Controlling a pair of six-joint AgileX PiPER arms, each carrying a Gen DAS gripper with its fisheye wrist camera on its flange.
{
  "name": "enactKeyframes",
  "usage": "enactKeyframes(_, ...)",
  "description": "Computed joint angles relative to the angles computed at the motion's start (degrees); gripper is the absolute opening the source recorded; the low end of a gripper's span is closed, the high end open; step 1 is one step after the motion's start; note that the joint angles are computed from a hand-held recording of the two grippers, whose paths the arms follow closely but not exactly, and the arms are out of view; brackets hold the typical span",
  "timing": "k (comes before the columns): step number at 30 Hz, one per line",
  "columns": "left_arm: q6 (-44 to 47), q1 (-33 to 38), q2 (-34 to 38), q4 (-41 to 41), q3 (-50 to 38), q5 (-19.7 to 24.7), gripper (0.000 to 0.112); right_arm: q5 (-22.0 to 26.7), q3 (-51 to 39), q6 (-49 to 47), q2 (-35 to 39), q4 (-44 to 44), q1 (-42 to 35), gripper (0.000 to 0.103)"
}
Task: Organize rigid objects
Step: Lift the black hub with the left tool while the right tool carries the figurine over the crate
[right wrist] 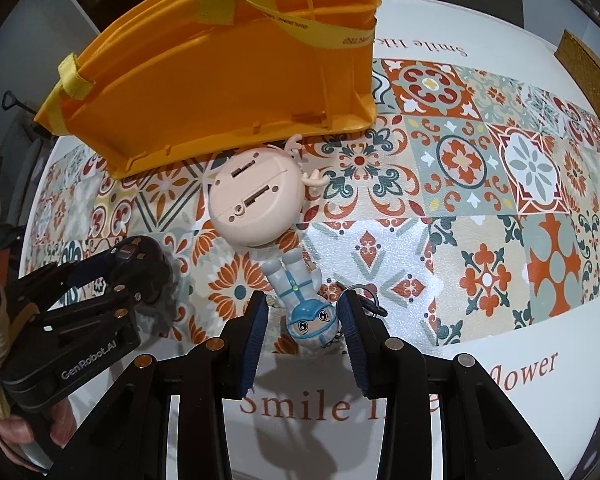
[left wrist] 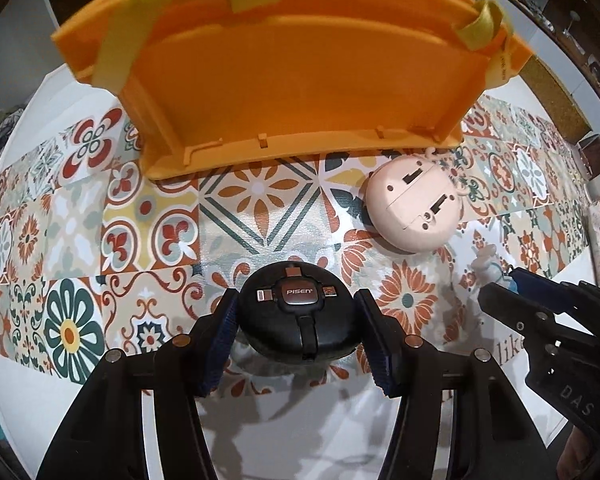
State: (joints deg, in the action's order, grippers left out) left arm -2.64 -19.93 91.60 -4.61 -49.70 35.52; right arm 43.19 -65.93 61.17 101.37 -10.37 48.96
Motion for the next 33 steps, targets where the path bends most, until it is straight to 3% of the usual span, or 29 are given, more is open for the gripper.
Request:
enactKeyframes(13,-1.1,1.2,-8.2,0.2,-0.1,3.0,0.057,4.1,-3.5,0.8,-3.6,-3.1,1.4,0.038)
enactKeyframes(33,-1.4,2.8,-13.8,1.0,-5.6,6.4,0.057,8.5,-12.8,0.1,-4.4,-7.2,2.1,0.038)
